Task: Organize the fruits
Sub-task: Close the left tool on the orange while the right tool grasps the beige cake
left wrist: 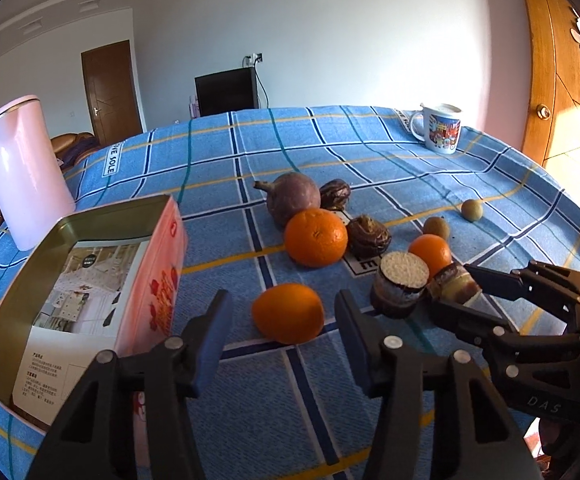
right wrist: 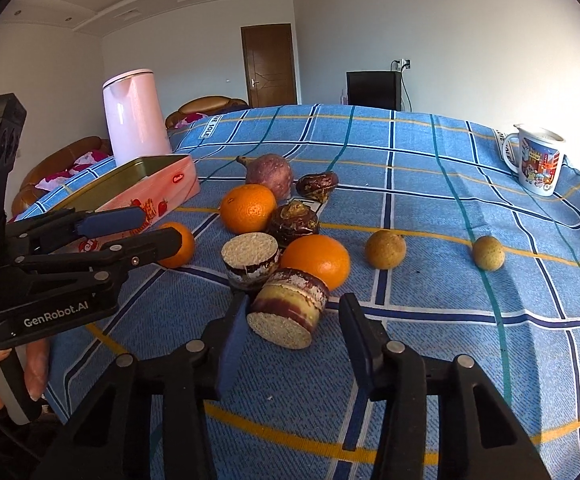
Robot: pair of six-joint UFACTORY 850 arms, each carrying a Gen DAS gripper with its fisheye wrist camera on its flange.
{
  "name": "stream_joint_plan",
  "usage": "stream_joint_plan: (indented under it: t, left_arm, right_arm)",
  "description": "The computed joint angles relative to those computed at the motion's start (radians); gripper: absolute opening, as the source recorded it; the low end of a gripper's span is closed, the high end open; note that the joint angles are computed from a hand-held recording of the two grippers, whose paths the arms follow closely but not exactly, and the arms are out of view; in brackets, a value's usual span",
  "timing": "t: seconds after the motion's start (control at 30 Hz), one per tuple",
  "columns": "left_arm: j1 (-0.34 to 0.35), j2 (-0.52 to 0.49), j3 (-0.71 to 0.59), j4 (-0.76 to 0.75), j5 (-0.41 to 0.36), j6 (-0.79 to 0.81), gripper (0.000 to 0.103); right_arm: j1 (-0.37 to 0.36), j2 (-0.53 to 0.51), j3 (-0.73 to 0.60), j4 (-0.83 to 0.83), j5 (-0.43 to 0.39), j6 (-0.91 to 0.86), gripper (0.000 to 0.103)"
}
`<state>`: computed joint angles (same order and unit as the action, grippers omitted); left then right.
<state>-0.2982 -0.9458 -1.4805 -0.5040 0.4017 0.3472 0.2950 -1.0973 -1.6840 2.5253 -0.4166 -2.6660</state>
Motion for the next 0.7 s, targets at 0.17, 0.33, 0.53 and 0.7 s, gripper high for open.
stream_joint_plan:
  t: [0.17,0.33,0.53,0.7]
  left_arm:
    - [0.015,-0.025,-0.052,0.037,-0.102,-0.05,0.048]
    - [0.032,-0.017,-0.037,0.243,-0.11,-0.286,0.043]
    - [0.032,0.004,0.011,0.261,-0.029,-0.309,0.042]
    - [0.027,0.021,0.044,0.217,0.035,-0.266,0.042]
  right_arm:
    - [-0.003,-0.001,-0.002,-0.04,-0.01,0.022,0.041]
    - [-0.009,0.001,0.007,-0.056,-0.04,0.036,0.038]
    - [-0.018,0.018,0.04,-0.002,-0.101,-0.004,0.037]
    - [-0.016,0.026,0.051,0.021,-0.124,-0.035,0.037]
